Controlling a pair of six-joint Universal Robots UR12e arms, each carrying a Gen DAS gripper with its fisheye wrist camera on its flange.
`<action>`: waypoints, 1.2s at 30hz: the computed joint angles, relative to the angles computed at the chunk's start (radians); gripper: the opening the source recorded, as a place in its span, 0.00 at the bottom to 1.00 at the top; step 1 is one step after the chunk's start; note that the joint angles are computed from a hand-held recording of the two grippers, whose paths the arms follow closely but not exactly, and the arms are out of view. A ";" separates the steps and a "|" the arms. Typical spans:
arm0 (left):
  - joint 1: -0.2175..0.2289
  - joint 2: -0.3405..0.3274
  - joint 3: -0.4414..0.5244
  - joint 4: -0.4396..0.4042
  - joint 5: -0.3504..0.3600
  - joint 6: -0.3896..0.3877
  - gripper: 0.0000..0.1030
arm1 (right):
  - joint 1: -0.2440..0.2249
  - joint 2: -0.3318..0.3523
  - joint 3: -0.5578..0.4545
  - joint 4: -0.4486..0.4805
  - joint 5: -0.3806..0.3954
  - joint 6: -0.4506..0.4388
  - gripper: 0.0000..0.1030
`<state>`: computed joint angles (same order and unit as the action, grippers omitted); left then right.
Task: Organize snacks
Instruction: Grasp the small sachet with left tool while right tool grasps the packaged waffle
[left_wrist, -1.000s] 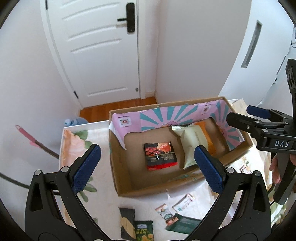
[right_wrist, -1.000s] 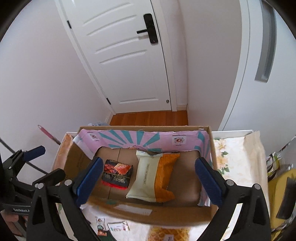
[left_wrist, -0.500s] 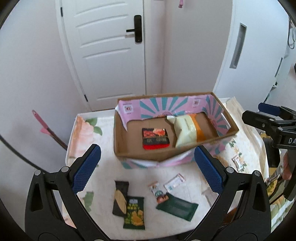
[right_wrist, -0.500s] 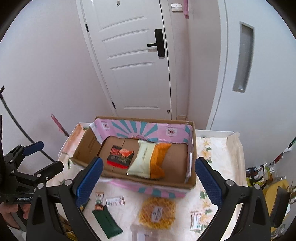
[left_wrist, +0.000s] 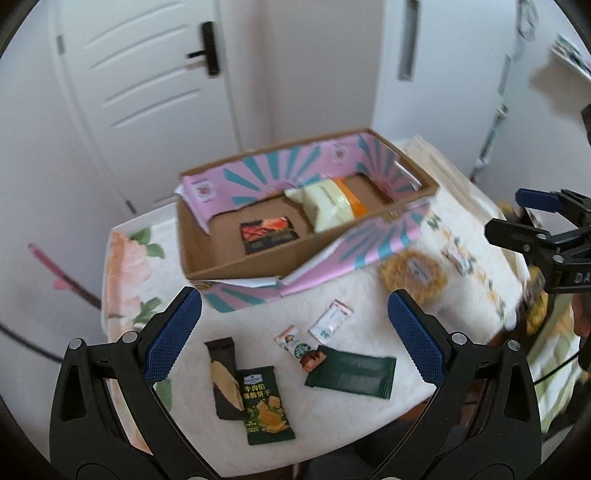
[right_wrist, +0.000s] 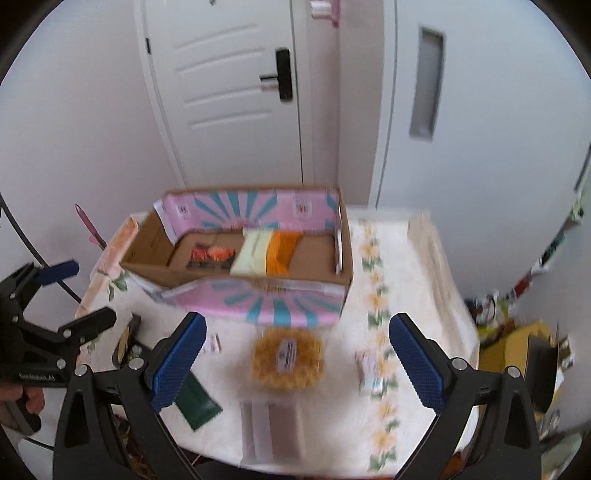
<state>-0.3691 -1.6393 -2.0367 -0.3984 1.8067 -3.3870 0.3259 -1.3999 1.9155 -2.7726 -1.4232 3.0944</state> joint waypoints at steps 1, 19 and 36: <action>0.004 -0.002 -0.004 0.004 -0.017 0.029 0.97 | 0.003 0.000 0.004 0.012 -0.014 0.018 0.96; 0.088 -0.159 0.010 -0.022 -0.341 0.409 0.62 | 0.067 0.062 0.041 0.016 -0.199 0.306 0.96; 0.090 -0.203 0.031 -0.035 -0.385 0.524 0.33 | 0.076 0.117 0.042 -0.045 -0.216 0.287 0.96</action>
